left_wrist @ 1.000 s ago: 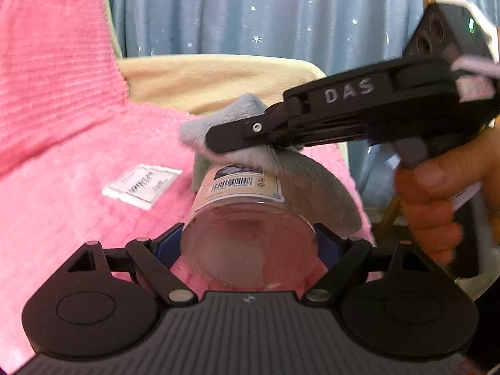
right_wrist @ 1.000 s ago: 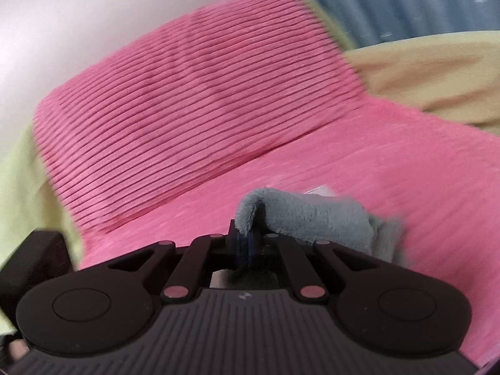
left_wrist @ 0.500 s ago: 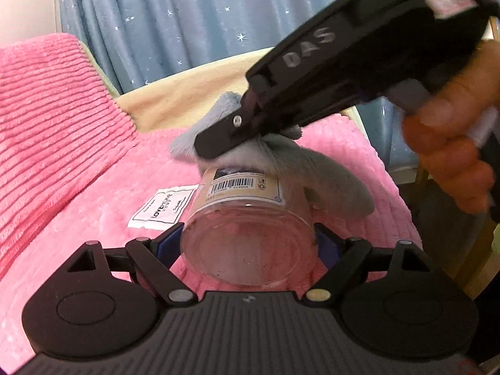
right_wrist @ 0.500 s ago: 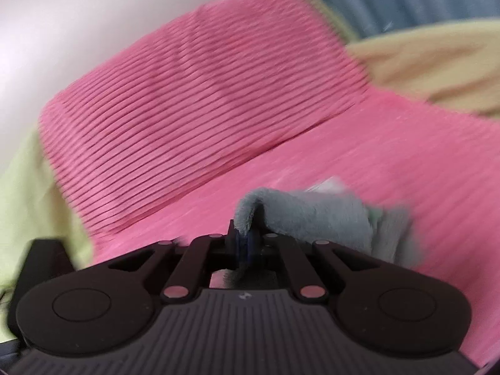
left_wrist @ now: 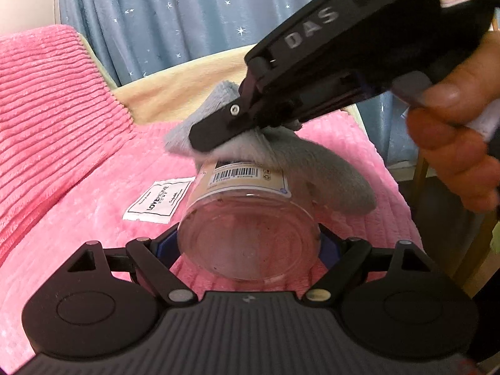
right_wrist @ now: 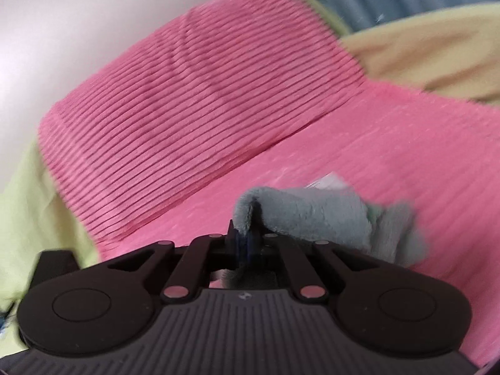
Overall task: Clean container
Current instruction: 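Wipe the labelled jar side with the cloth while the left gripper rotates the jar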
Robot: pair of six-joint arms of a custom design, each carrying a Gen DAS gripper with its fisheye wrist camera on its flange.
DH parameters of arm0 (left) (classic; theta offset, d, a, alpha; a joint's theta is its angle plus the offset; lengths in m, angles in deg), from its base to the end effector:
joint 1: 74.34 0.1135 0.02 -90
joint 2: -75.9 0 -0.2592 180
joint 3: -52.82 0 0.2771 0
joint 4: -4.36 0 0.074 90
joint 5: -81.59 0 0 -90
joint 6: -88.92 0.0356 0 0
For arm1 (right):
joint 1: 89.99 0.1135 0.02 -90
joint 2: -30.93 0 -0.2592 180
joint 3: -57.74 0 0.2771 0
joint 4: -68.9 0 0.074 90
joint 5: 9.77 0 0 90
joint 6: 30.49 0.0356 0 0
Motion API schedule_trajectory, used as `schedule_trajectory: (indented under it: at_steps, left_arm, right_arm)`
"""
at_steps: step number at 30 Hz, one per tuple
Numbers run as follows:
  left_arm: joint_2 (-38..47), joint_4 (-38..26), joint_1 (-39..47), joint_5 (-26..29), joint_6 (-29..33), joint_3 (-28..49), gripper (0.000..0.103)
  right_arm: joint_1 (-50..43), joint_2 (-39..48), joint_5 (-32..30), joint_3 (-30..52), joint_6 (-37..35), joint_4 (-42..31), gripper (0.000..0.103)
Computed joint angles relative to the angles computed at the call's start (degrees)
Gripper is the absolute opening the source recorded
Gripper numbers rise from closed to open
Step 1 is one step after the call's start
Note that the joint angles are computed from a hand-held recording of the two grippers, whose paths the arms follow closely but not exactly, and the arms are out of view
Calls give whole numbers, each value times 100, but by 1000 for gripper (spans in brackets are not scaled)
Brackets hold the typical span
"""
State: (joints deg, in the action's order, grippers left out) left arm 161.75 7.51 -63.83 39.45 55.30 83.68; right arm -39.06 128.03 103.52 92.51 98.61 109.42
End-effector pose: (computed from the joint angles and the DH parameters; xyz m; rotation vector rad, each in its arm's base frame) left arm 0.2218 0.0143 0.0681 1.1289 1.8305 -0.3819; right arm 0.1873 0.2083 0.0857 0.0699 1.9738 0.6516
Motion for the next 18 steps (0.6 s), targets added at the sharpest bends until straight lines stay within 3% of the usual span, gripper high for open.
schedule_trajectory:
  at_steps: [12,18]
  left_arm:
    - [-49,-6,-7,-27,91,-40,85]
    - [-50,-31,17,-12,93,-54,85]
  right_arm:
    - [-48,88,318,-146,346,277,2]
    - [133,265,-216,89,215,276,2]
